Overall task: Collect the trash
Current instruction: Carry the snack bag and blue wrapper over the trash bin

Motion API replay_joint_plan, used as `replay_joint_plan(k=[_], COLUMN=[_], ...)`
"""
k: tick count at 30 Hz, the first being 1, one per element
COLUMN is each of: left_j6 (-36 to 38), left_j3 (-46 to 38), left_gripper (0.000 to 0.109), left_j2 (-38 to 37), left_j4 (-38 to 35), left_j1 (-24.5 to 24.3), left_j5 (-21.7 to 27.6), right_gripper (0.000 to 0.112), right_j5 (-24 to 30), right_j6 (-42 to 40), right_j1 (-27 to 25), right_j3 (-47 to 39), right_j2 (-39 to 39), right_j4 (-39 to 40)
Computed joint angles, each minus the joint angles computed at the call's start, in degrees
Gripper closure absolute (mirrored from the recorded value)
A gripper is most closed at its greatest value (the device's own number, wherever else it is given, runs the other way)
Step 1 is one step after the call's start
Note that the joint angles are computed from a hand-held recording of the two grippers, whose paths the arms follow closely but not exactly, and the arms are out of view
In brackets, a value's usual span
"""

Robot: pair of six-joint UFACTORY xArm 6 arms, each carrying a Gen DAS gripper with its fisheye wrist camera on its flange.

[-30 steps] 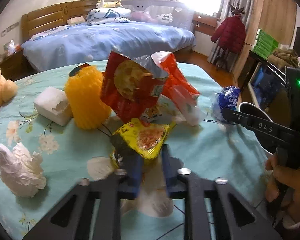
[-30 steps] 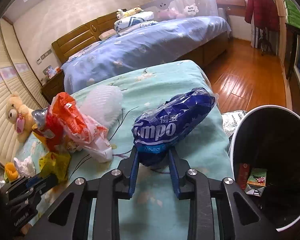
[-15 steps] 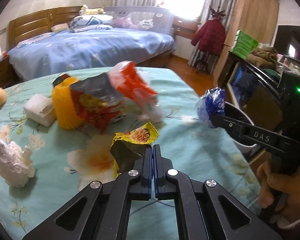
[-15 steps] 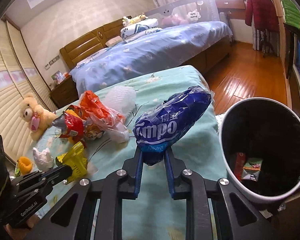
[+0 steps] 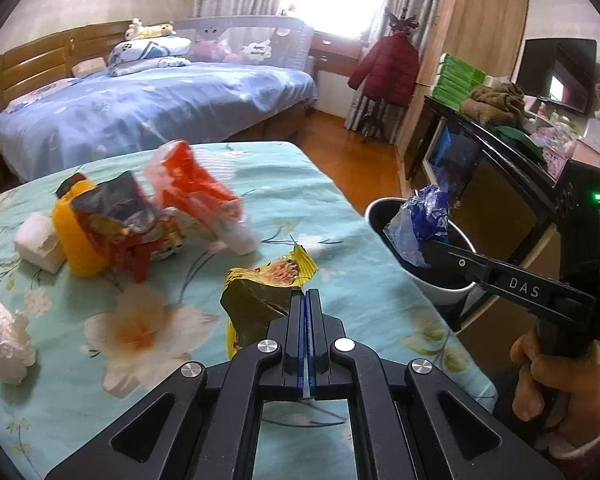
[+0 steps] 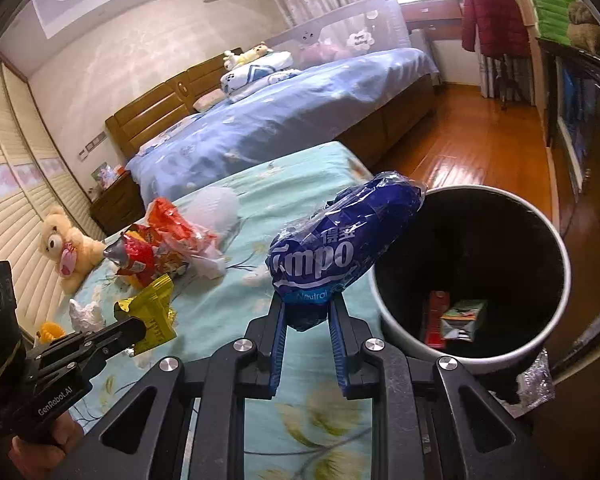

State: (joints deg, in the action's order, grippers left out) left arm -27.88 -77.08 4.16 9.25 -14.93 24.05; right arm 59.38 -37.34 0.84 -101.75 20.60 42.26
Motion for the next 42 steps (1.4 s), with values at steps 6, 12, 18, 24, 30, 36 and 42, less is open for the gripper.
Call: replay_joint_plan(k=[6,12,18,24,30,36,42], left_j6=[2.85,4.42,7.02,9.82,11.73,13.6,14.18], left_j3=[-5.07,-11.03,-17.69,-24.4,-30.62,-37.62,-45.95], left_gripper=[0.109,0.109,0.109,0.109,0.109,0.109,0.109], left_j2=[3.88,8.43,13.63,18.66,22.8,27.5,32.87], left_j4=[-1.59,-1.75,-2.97,-5.37,-6.94,-8.03,-8.1], left_j1=[-1.36,-2.86,-3.84,-4.24,-4.49,-4.93,-5.32], left_j5=[0.96,2.31,3.9,6.12,8.15,10.49,14.01], right_gripper=[0.092,0.092,0.092,0.092,0.092,0.092,0.092], right_j5=[-0.5,-0.68,-0.44,0.76,2.1,3.97,6.31], right_j6=[0.69,1.56,2.45,3.02,4.24,5.22,6.68], right_j1=[-1.51,-2.97,-4.15,-5.06,-5.75,-6.42,-7.0], right_j3=[-0.75,-2.76,-5.45,-9.08,-12.86,-17.05,-21.96], right_j2=[0.63,2.25,4.44,7.36,10.29,13.38,16.69], right_j4=[-0.7,-1.66,-3.0,-4.25,-5.63,-6.8,-7.99])
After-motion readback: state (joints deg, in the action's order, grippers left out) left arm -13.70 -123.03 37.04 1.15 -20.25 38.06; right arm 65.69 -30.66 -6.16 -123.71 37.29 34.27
